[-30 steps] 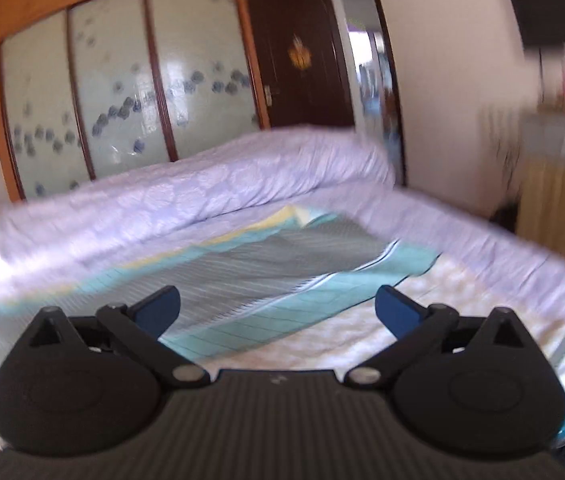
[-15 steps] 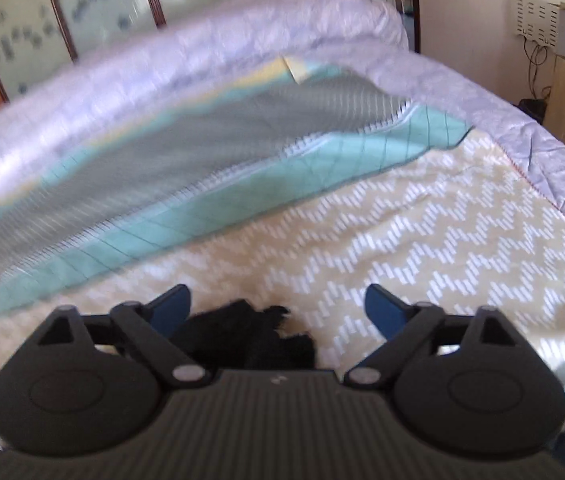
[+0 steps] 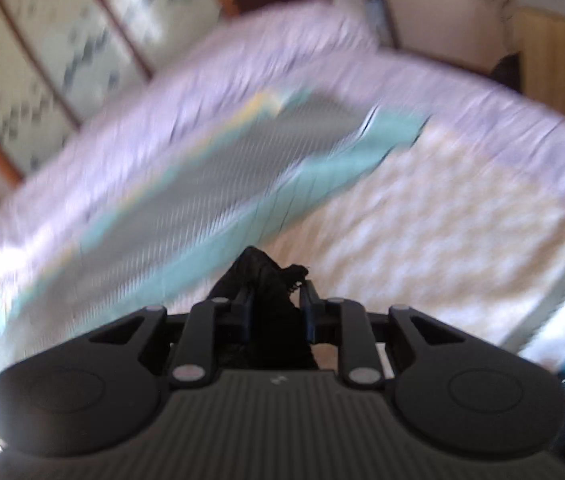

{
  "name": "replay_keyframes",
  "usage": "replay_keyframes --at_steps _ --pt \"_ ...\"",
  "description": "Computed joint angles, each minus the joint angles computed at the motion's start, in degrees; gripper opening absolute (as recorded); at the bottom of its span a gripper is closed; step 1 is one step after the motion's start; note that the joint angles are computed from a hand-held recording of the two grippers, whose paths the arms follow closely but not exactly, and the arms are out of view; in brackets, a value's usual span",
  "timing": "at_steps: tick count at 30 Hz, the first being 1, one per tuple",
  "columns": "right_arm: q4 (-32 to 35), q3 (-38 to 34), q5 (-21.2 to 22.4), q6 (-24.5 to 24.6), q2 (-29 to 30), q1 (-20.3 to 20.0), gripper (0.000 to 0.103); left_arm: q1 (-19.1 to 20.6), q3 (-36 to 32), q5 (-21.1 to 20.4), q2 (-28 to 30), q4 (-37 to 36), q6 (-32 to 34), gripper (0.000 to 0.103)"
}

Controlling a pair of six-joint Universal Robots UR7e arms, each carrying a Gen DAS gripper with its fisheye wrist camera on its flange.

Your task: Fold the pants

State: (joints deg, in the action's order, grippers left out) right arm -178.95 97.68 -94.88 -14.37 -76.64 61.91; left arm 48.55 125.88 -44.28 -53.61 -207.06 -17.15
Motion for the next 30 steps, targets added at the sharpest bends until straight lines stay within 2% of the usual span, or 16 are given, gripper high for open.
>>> replay_keyframes --at_steps 2,4,5,7,8,10,17,19,22,25,26,27,29,30 --pt "-1.6 -1.6 -3.4 -0.5 0.1 1.0 0.014 1.2 -2.2 0.5 1.3 2.7 -0.9 0.008" --pt "-3.6 -4.7 -9.0 0.3 2.9 1.9 0.022 3.3 -4.5 -0.2 2.9 6.6 -5.1 0.008" --pt "-3.6 -6.2 -10.5 0.2 4.3 1.8 0.035 4.2 -5.5 -0.2 3.5 9.0 -7.7 0.008" --pt "-4.5 -7.5 -14.3 -1.4 6.5 1.6 0.038 5.0 -5.3 -1.3 4.6 6.5 -8.8 0.008" --pt "-3.7 -6.3 -13.5 -0.8 5.9 0.7 0.037 4.8 -4.8 -1.3 5.0 4.5 -8.1 0.008" --pt "-0.8 -2.4 -7.6 1.7 2.8 -2.1 0.037 4.4 -3.6 -0.6 4.9 2.7 -7.7 0.008" --pt "1.7 14.3 4.0 10.1 -9.0 -9.9 0.045 3.0 -0.4 0.0 3.5 -0.1 -11.0 0.008" --pt "2.3 17.1 7.2 12.1 -10.8 -11.8 0.046 2.6 0.2 0.4 3.4 -0.4 -11.7 0.008" --pt "2.8 17.4 6.6 13.5 -10.1 -11.9 0.046 2.2 0.6 0.4 3.1 -0.8 -12.7 0.008" --pt "5.1 15.4 6.6 17.2 -7.5 -12.1 0.046 1.2 1.3 1.3 2.7 -1.1 -13.0 0.008" --pt "4.1 14.9 7.8 18.5 -6.5 -12.5 0.044 0.9 1.5 1.6 2.5 -1.1 -13.2 0.008" --pt "2.9 14.9 7.8 18.9 -6.1 -12.1 0.009 0.7 1.7 1.8 2.4 -1.3 -13.5 0.008" --pt "0.6 15.5 8.5 19.3 -6.4 -11.6 0.006 -0.2 2.3 2.7 2.4 -2.8 -14.0 0.008" --pt "-2.6 16.8 9.9 19.9 -7.4 -11.7 0.006 -0.5 2.7 2.9 2.5 -4.4 -13.9 0.008"
